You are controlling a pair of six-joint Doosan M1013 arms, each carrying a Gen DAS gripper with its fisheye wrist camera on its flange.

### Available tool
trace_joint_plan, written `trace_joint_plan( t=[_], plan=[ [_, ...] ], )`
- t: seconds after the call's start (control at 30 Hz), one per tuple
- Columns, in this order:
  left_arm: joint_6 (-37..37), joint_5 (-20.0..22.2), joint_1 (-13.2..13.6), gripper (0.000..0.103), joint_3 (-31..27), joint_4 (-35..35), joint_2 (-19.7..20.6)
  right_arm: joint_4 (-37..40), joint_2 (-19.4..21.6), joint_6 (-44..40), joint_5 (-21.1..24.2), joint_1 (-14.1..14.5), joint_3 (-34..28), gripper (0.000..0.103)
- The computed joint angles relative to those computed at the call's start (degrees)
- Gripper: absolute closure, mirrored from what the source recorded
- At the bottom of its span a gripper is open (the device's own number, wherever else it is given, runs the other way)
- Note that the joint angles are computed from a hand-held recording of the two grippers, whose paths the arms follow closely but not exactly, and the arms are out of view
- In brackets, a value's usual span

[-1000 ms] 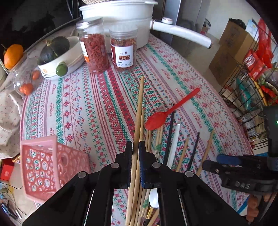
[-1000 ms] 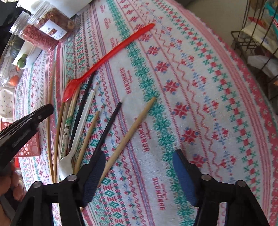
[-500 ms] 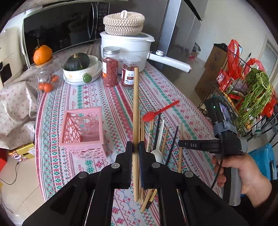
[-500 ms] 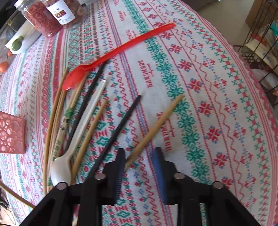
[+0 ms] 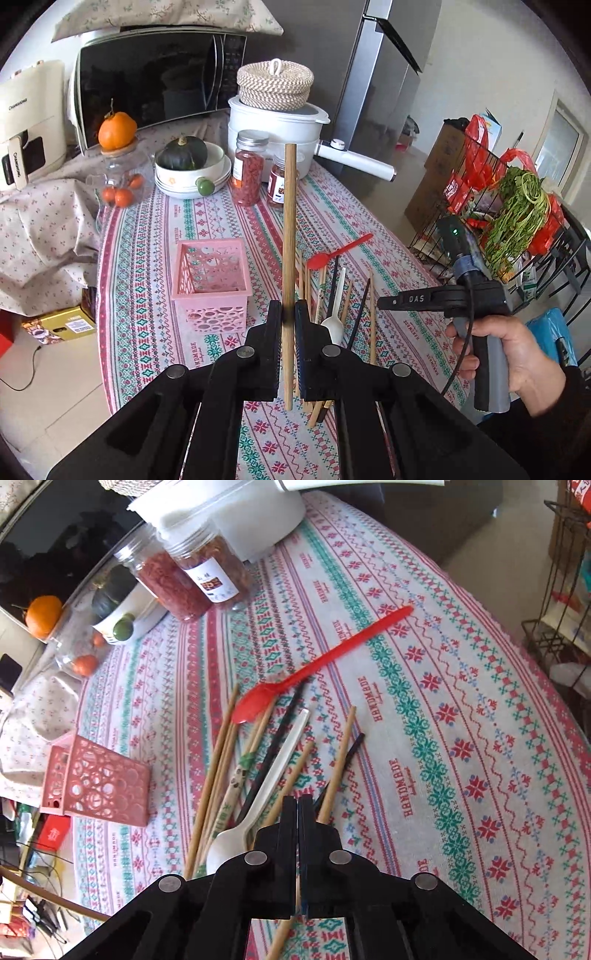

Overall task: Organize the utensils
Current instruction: 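Grasp a bamboo chopstick with the right gripper while the left gripper lifts its chopstick upright, then lower the left chopstick into the pink basket and open while right carries its chopstick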

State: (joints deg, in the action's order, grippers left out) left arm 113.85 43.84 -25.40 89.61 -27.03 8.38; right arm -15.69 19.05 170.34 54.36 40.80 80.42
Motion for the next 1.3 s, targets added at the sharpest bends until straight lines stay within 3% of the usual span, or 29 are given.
trace_joint_plan(
  t=[0.03,0.1,0.13,0.3,0.4,0.5,0.67,0.87,1.0,1.17,1.3],
  plan=[
    [-0.25,0.08,0.09,0.096,-0.01,-0.05,0.09,1.34,0.30,-0.47,0.60,-0.16,-0.17,0.098],
    [-0.59,0.30,0.20,0.096,-0.10,-0.05,0.26,4.57,1.19,-1.52,2.52,-0.73,-0.25,0.079],
    [-0.66,0.29,0.23,0.096,-0.14,0.05,0.34,5.79,1.74,-2.01,3.52,-0.86,-0.33,0.077],
    [-1.13,0.52,0.22,0.096,-0.17,0.96,0.60,9.68,4.52,-5.17,8.43,-1.46,-2.23,0.077],
    [-1.75,-0.12,0.13,0.096,0.03,1.63,0.50,6.54,6.51,-6.90,14.12,-0.70,-5.28,0.088],
    [-0.63,-1.30,0.37,0.096,0.38,0.26,-0.27,3.98,7.67,-8.29,16.35,-0.07,-6.87,0.090],
    [2.93,-5.76,1.24,0.096,1.23,-3.91,-2.57,3.37,4.37,-3.56,8.05,-0.30,-2.50,0.097],
    [5.20,-14.59,1.69,0.096,2.32,-7.45,-4.71,-11.21,-0.81,4.52,1.32,3.11,-0.40,0.097],
    [4.86,-19.88,2.02,0.096,2.47,-9.20,-4.68,-21.63,-1.66,8.58,0.47,5.78,-1.92,0.097],
    [-2.02,-23.49,1.96,0.096,1.32,-4.86,-2.81,-31.87,-1.61,9.83,0.43,8.25,-4.43,0.097],
    [-9.43,-24.28,1.26,0.096,-0.13,3.00,-0.27,-37.00,-1.06,11.61,-1.01,8.92,-5.71,0.097]
  ],
)
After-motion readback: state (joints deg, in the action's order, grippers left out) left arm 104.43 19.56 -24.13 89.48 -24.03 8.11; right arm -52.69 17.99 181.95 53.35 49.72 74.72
